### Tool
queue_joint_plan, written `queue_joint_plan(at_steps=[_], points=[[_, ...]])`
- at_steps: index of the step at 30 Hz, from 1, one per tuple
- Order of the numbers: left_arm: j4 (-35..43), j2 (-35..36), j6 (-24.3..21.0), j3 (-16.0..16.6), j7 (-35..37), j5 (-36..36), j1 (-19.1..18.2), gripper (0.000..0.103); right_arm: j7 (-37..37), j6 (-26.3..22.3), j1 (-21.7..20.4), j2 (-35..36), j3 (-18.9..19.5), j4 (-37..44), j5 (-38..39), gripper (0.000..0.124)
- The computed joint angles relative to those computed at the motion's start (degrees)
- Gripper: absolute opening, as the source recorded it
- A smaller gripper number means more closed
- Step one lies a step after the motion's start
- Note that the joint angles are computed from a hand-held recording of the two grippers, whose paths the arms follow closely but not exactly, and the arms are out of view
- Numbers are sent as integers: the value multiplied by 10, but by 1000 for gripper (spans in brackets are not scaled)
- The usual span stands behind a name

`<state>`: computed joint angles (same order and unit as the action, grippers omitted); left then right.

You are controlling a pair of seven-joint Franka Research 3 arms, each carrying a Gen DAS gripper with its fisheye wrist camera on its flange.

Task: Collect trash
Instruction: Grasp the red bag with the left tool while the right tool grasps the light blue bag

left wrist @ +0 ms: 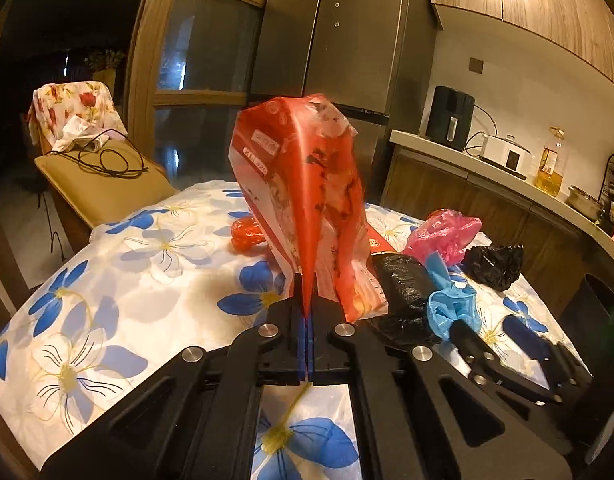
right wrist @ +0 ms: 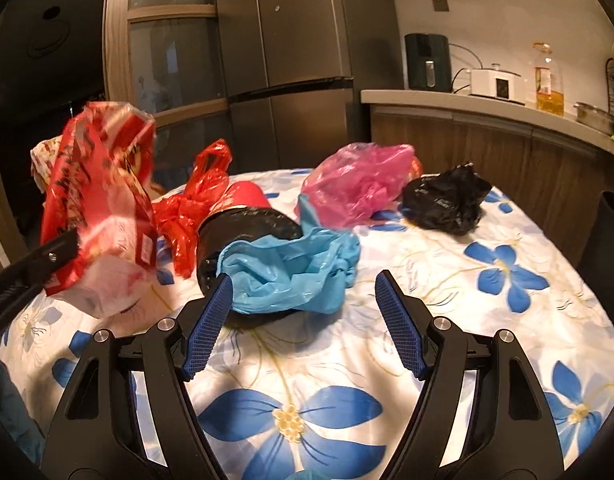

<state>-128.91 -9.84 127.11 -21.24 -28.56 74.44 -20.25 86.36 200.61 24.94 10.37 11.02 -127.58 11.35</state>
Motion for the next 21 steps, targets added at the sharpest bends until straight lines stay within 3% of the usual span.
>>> queue_joint_plan(at_steps=[8, 11, 14, 21], points=[[2, 8, 13, 3, 8, 2, 0, 0, 42, -40, -42, 12, 31, 17, -50, 23], [2, 8, 15, 3, 11, 2, -1, 0, 45, -42, -46, 12, 34, 16, -56, 13], [3, 9, 12, 3, 11, 2, -2, 0, 49, -42, -52, 9, 38, 12, -61, 6], [6, 7, 5, 0, 16, 3, -6, 0, 71, -12, -60, -16, 33, -19, -78, 3]])
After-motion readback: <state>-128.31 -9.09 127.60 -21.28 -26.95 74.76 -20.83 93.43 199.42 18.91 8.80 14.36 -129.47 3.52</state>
